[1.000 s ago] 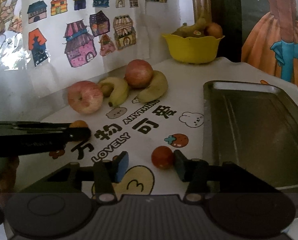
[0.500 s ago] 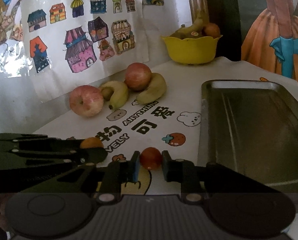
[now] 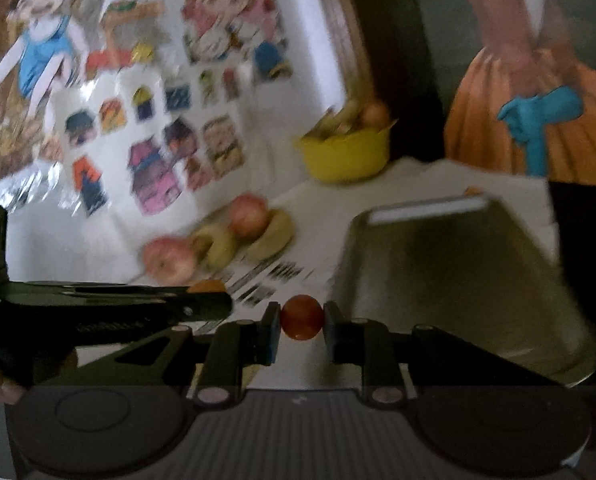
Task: Organize fruits
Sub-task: 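Carry the tangerine and tomato over the metal tray and release both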
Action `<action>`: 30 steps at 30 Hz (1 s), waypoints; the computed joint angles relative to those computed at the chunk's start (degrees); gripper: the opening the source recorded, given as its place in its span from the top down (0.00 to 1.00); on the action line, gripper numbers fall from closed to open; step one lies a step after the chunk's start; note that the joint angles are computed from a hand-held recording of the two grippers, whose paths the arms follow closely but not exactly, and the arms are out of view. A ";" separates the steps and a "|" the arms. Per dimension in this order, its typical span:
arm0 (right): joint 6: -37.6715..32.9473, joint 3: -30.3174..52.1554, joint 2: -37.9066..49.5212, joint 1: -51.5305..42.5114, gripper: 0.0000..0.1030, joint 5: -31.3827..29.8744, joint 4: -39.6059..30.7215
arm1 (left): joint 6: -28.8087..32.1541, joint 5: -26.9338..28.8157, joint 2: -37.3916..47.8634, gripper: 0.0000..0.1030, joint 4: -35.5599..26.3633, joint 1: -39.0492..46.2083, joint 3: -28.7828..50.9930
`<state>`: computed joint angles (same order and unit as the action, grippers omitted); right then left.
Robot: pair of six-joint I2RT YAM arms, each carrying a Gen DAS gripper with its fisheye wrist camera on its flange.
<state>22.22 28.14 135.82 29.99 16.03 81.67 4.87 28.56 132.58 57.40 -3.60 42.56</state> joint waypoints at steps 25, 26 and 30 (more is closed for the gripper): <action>-6.02 15.24 3.48 -21.65 0.75 -13.29 -16.99 | -9.21 -10.47 18.27 0.67 -25.96 -13.06 41.95; -6.06 15.84 3.71 -21.62 0.75 -13.29 -17.66 | -9.27 -10.50 18.65 0.67 -26.50 -12.99 42.64; -6.16 16.93 4.06 -21.61 0.75 -13.25 -18.94 | -9.18 -10.40 19.67 0.67 -27.68 -13.03 44.39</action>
<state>16.07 45.06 139.89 8.38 2.78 62.73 -4.31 18.17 152.25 29.73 -16.63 86.95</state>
